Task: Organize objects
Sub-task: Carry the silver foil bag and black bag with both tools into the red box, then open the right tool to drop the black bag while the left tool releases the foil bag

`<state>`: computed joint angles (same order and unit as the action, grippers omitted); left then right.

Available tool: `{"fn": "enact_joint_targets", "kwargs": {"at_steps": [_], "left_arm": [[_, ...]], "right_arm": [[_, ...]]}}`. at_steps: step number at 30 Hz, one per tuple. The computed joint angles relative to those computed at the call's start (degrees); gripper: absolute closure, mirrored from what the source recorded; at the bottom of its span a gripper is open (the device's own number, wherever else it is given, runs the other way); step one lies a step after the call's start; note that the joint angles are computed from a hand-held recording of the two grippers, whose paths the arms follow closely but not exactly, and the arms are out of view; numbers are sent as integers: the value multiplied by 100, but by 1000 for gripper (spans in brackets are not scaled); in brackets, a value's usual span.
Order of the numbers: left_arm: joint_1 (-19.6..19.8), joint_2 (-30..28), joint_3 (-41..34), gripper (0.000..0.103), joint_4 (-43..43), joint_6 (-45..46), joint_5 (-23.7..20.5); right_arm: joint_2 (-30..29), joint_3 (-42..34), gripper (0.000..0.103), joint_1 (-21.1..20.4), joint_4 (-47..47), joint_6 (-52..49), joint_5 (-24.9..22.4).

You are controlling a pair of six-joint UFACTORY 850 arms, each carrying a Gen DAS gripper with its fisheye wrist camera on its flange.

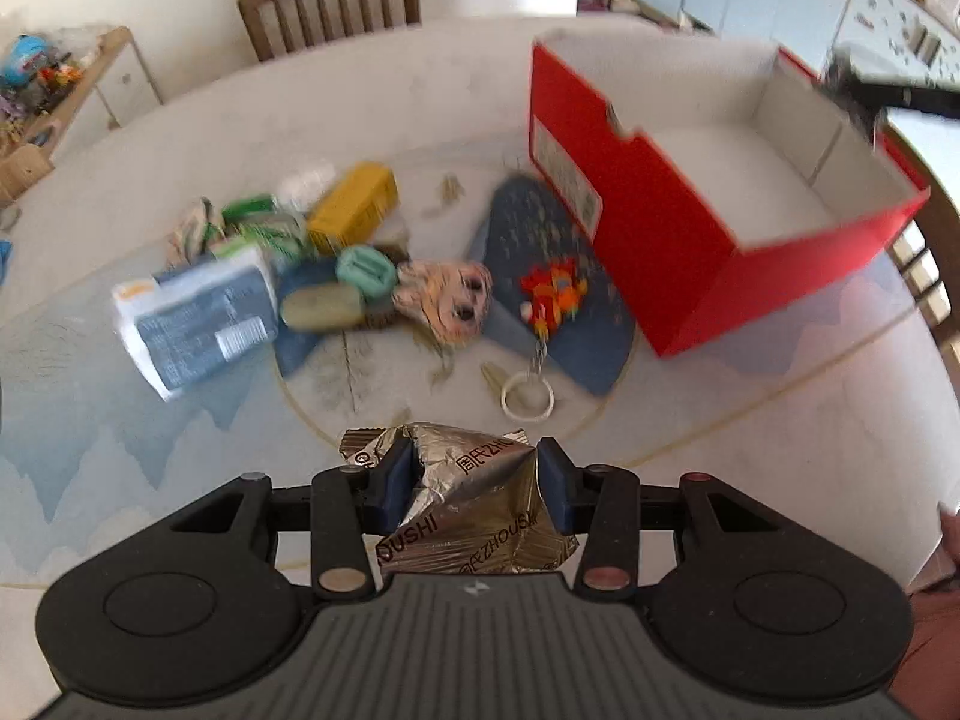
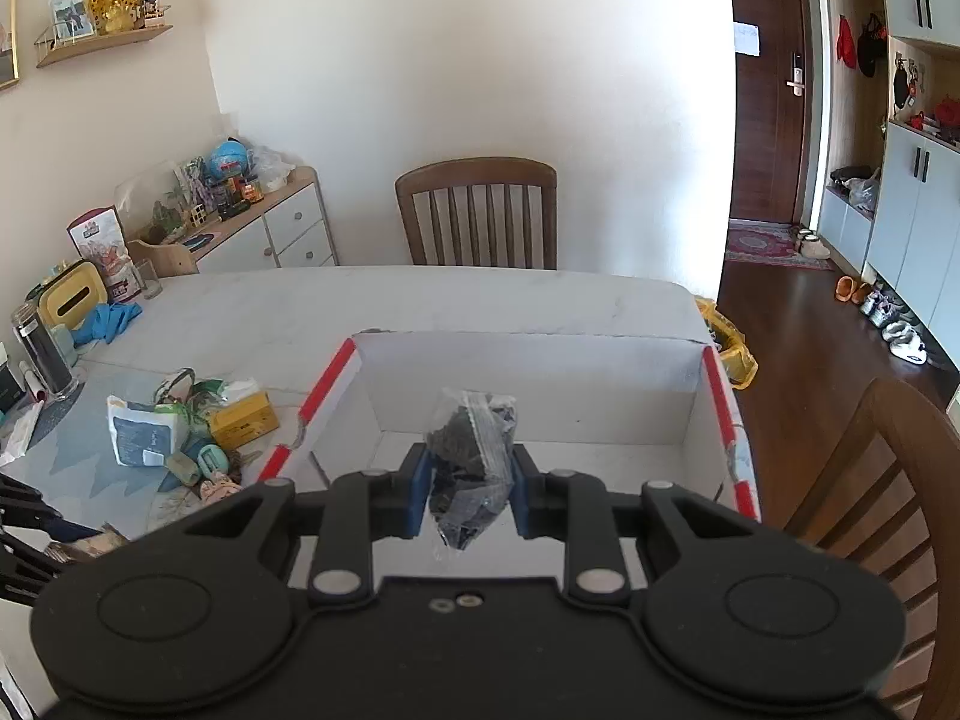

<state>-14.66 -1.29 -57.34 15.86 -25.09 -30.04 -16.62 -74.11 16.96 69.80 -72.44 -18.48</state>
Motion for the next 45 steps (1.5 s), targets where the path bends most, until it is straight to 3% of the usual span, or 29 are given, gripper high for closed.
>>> {"fn": "enact_joint_targets", "kwargs": {"at_steps": [5, 10, 16, 21, 29, 37, 45], "left_arm": [[-96, 41, -310, 60, -25, -40, 582], [-327, -378, -874, 60, -194, 356, 1018], [-509, -1098, -1584, 60, -739, 961, 1274], [-678, -1653, -2109, 60, -460, 740, 1306], [-713, -2533, -2948, 60, -827, 1192, 1035], [-641, -3384, -3927, 60, -1448, 1456, 273], [-575, -3916, -4600, 60, -1854, 1663, -446]], "right_arm": [[-104, -106, 78, -55, -398, 237, -61], [-229, -224, 78, -134, -1084, 836, -139], [-316, -273, 78, -196, -1767, 1382, -150], [-394, -327, 78, -216, -2060, 1589, -141], [-819, -831, 78, -295, -2904, 2346, -502], [-1390, -1499, 78, -272, -3894, 3379, -1294], [-1665, -1790, 78, -147, -4784, 4120, -1593]]}}
